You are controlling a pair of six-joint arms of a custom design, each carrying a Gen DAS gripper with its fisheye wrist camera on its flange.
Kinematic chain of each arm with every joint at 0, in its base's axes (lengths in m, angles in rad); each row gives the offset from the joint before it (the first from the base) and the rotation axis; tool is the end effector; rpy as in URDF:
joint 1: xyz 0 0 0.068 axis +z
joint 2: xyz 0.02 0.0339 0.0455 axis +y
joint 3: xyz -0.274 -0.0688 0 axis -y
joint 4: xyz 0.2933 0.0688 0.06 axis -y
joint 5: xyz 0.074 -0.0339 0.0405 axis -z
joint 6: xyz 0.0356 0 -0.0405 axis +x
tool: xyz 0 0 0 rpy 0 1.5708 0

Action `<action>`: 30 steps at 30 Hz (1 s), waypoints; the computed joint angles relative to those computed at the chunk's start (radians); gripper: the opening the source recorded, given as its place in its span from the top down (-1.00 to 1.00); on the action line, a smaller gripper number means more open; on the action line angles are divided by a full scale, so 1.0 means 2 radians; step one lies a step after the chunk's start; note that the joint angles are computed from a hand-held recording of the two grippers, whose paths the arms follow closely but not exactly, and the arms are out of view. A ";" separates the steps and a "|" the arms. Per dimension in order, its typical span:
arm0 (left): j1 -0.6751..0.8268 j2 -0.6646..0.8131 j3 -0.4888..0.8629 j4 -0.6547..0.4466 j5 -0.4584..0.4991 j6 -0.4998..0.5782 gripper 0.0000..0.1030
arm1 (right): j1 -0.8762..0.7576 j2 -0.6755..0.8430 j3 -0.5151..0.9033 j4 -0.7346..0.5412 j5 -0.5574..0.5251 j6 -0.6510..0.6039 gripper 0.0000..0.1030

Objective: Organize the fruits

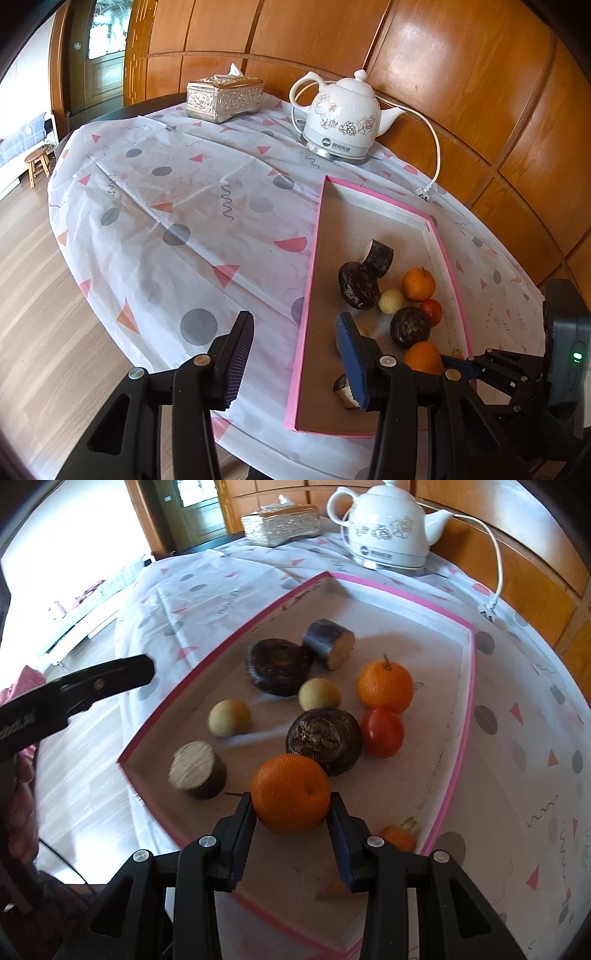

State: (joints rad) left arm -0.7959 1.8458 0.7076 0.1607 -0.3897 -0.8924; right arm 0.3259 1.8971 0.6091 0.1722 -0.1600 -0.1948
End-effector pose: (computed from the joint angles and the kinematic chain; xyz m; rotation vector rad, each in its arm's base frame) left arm 0.2417 -0.2275 0.0474 -0.2664 2.4452 -0.2390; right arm 0.2779 0.0999 0.0101 -0.7399 2.5835 0.2557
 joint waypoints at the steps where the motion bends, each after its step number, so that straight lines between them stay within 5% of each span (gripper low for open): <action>1: 0.000 0.000 0.000 0.000 -0.001 0.000 0.09 | -0.001 0.003 0.003 0.000 -0.001 0.003 0.23; 11: -0.003 -0.004 0.000 -0.003 -0.006 0.002 -0.05 | -0.023 -0.046 -0.043 0.033 -0.036 0.014 0.02; 30: -0.035 -0.014 0.009 -0.017 -0.032 0.007 -0.15 | -0.022 -0.077 -0.090 0.078 -0.039 0.057 0.16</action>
